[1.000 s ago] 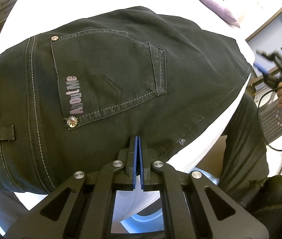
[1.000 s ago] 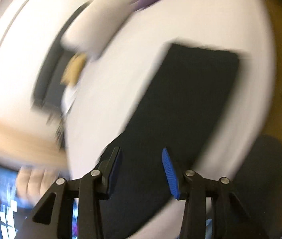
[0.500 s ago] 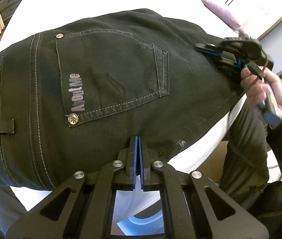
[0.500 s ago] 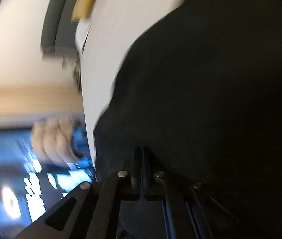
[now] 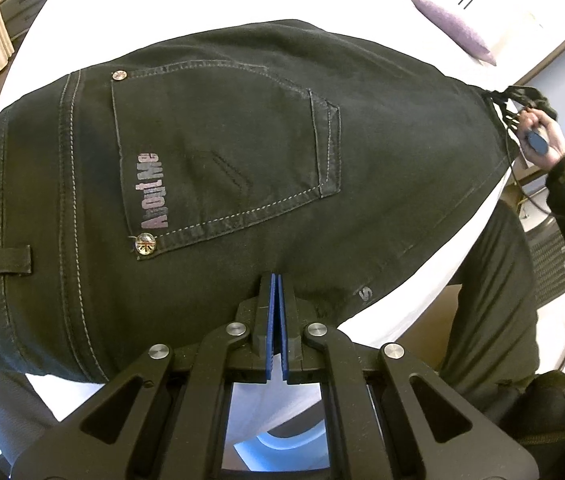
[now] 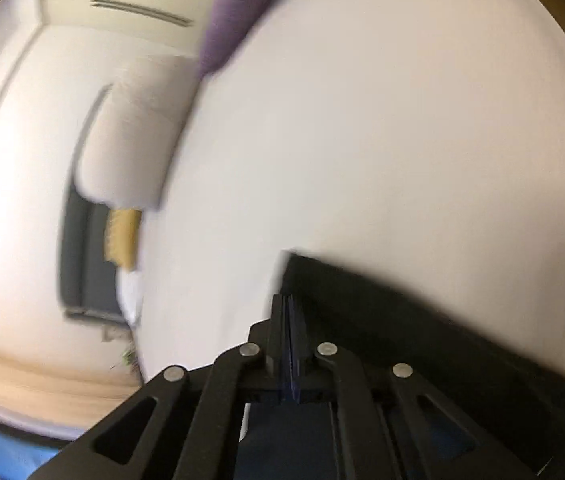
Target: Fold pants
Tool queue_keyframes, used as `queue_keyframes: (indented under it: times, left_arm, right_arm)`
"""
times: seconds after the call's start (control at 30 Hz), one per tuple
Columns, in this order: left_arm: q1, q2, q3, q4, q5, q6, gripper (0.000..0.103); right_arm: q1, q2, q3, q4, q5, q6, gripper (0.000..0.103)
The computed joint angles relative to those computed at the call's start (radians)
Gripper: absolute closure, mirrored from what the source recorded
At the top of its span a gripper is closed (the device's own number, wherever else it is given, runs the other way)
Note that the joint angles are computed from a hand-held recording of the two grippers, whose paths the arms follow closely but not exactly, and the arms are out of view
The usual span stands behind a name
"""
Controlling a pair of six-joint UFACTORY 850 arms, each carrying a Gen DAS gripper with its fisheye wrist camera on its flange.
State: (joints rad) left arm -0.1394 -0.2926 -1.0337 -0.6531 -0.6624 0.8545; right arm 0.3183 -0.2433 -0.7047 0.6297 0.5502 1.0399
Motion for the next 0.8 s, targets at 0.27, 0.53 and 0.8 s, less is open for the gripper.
queue_keyframes:
  times: [0.27, 0.53, 0.8]
  left_arm:
    - [-0.055, -0.027, -0.154, -0.114, -0.115, 0.057, 0.102]
    - [-0.215, -0.414, -0.578, -0.053, -0.152, -0.02, 0.102]
    - [-0.126, -0.501, -0.684, -0.033, -0.142, -0.076, 0.102]
  right_arm:
    - [0.213, -0.155, -0.07, -0.483, 0.083, 0.43, 0.103]
    - [0.202, -0.225, -0.152, -0.524, 0.064, 0.452, 0.103]
    - [0.236, -0.255, -0.2, -0.414, 0.038, 0.381, 0.103]
